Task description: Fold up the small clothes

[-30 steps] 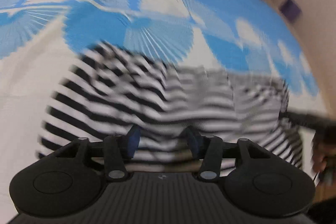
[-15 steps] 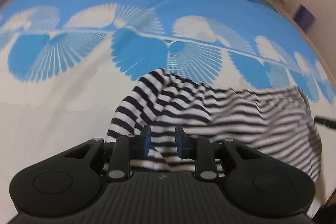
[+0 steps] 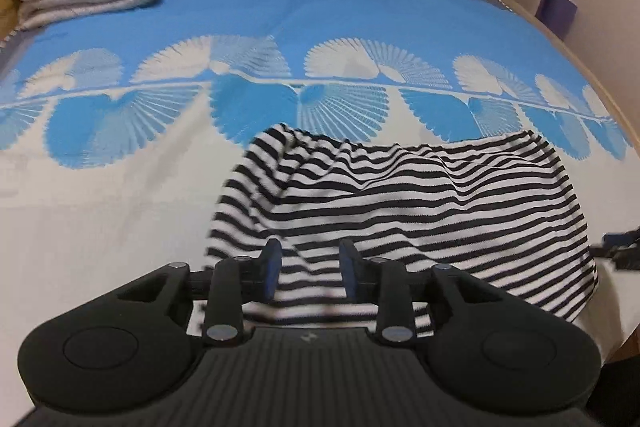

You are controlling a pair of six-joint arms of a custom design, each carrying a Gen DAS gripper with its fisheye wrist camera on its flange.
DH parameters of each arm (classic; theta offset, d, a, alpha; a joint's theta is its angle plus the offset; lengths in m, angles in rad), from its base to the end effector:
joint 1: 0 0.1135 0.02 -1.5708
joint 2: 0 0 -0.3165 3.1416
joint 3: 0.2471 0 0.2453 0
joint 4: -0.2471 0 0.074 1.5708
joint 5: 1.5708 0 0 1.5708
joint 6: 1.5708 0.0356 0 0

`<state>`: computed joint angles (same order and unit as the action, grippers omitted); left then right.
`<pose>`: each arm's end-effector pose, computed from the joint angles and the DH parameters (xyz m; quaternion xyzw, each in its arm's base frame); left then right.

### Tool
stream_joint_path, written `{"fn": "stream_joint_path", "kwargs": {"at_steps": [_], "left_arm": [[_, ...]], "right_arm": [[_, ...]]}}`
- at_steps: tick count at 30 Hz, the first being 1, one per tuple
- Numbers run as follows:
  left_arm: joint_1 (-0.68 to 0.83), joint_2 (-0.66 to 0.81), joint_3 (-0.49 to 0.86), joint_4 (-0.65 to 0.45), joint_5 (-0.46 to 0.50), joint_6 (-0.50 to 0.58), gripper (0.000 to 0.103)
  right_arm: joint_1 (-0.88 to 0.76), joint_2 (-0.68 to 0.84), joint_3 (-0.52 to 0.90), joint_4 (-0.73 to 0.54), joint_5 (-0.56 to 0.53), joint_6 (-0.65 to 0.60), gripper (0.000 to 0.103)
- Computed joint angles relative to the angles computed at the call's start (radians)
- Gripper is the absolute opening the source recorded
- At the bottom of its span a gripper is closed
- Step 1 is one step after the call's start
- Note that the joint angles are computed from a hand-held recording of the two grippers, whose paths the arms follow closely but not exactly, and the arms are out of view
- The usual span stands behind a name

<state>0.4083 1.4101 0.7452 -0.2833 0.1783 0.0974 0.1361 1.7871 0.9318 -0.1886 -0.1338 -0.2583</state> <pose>0.2385 0.0963 0.2378 -0.1198 0.9409 -0.0057 0.3166 0.3404 0.0514 0.1880 -0.2058 0.9413 0.0486 0.2633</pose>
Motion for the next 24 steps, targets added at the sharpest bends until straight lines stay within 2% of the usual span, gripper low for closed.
{"fn": "stream_joint_path", "kwargs": {"at_steps": [4,7,9,11,12,13,15,16,19,22,24], "left_arm": [[0.084,-0.214,-0.039,-0.079,0.041,0.071,0.057],[0.216,-0.359,-0.099,-0.094,0.139,0.106,0.062],[0.328,-0.430,-0.166,-0.062,0.218,0.116,0.063],[0.447,-0.465,-0.251,0.000,0.290,0.132,0.063],[0.459,-0.440,-0.243,-0.034,0.248,0.132,0.063],[0.483,-0.415,-0.218,-0.073,0.235,0.105,0.062],[0.602,-0.416,-0.218,-0.059,0.364,0.095,0.067],[0.621,-0.420,-0.217,-0.044,0.364,0.084,0.070],[0.612,-0.399,-0.211,-0.030,0.307,0.048,0.070],[0.576,-0.394,-0.210,-0.028,0.273,0.050,0.070],[0.572,-0.389,-0.207,-0.027,0.286,0.069,0.070]], "right_arm": [[-0.027,-0.197,-0.114,0.092,-0.062,0.097,0.056],[-0.042,-0.398,-0.254,0.190,-0.148,0.187,0.059],[-0.048,-0.483,-0.343,0.245,-0.181,0.242,0.063],[-0.021,-0.539,-0.384,0.201,-0.158,0.291,0.062],[-0.013,-0.565,-0.406,0.206,-0.172,0.321,0.062],[0.009,-0.585,-0.427,0.219,-0.160,0.348,0.062],[0.071,-0.598,-0.460,0.255,-0.096,0.381,0.062],[0.103,-0.595,-0.471,0.267,-0.062,0.382,0.062],[0.189,-0.574,-0.484,0.287,0.011,0.370,0.062],[0.265,-0.543,-0.482,0.299,0.070,0.371,0.062],[0.314,-0.522,-0.478,0.309,0.120,0.369,0.062]]}}
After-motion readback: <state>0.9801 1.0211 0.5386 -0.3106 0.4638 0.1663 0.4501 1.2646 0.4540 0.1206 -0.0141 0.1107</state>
